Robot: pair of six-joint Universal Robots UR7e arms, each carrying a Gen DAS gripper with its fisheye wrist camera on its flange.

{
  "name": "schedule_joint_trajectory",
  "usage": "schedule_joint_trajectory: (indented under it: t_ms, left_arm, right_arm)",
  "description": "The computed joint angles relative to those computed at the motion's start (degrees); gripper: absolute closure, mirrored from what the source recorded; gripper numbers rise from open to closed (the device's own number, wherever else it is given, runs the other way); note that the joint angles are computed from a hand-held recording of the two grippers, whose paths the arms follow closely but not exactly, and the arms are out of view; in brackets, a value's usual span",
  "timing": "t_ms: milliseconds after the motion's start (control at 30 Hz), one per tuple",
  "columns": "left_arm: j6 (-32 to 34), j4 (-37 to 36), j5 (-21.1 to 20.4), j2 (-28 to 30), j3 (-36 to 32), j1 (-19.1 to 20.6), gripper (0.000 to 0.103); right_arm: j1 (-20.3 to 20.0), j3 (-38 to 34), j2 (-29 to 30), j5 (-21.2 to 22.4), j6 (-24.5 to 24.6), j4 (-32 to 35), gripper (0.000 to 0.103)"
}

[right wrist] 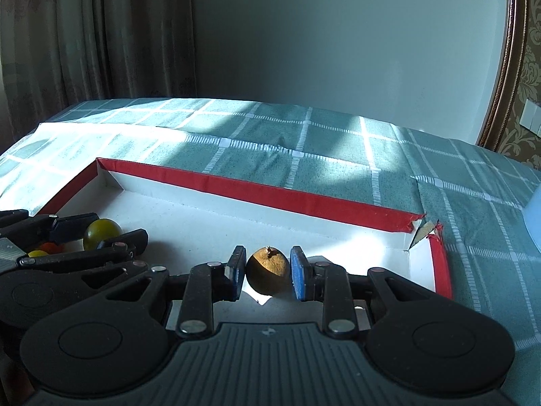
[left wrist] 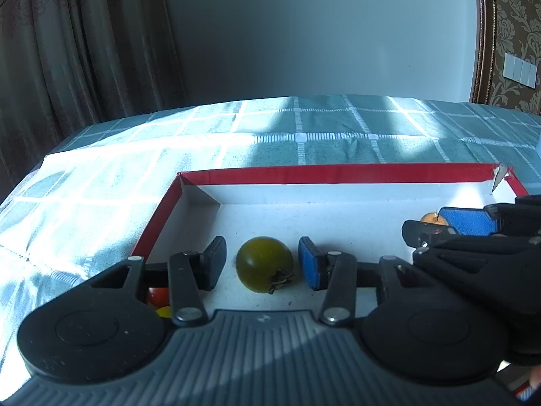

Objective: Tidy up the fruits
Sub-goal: 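Open the left gripper releasing the green tomato while the right releases the brown fruit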

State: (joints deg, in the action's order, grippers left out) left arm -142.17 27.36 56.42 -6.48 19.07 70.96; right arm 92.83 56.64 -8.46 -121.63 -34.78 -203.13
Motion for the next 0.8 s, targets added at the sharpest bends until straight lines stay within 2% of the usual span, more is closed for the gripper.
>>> schedule_joint_trajectory:
  t_ms: [67, 233, 300, 333, 400, 467, 633, 800]
  left_arm:
    - [-0.22, 0.31, 0.46, -0.18, 0.20, 0.05, 0.052]
    - [-0.05, -4.77, 1.08, -3.60, 6.72, 0.14, 0.037]
    - [-0.44, -6.89, 1.25, -4.95, 9.11, 0.22, 0.026]
    - [-0.44, -8.14, 1.31, -5.67, 10.42, 0.24, 0.026]
    - [-0.34, -9.83, 1.02, -6.59, 12.07, 0.23, 0.026]
    - [-0.46, -10.23, 0.72, -6.89, 12.43, 0.30, 0.025]
    - [-2.71, -10.41, 2.09, -8.63, 14.65, 0.73, 0.017]
    - [-1.57, -15.53, 2.62, -12.59, 22.25, 0.65, 0.014]
  right_arm:
    - [-0.07, 0.39, -0.29, 0.17, 0.59, 0.30, 0.075]
    - [-0.35, 2.20, -0.67, 2.16, 0.01, -3.78, 0.075]
    - [-0.49, 3.02, -0.85, 3.14, -0.04, -5.68, 0.075]
    - [-0.57, 3.40, -1.02, 3.76, -0.29, -6.27, 0.073]
    - [-0.51, 3.18, -0.80, 3.49, -0.78, -7.19, 0.064]
    - [-0.65, 3.35, -0.59, 3.90, -1.38, -9.23, 0.046]
    - [-0.91, 5.62, -1.15, 5.85, -0.59, -13.84, 0.028]
    - [-1.01, 8.36, -2.01, 6.68, 0.58, -15.65, 0.025]
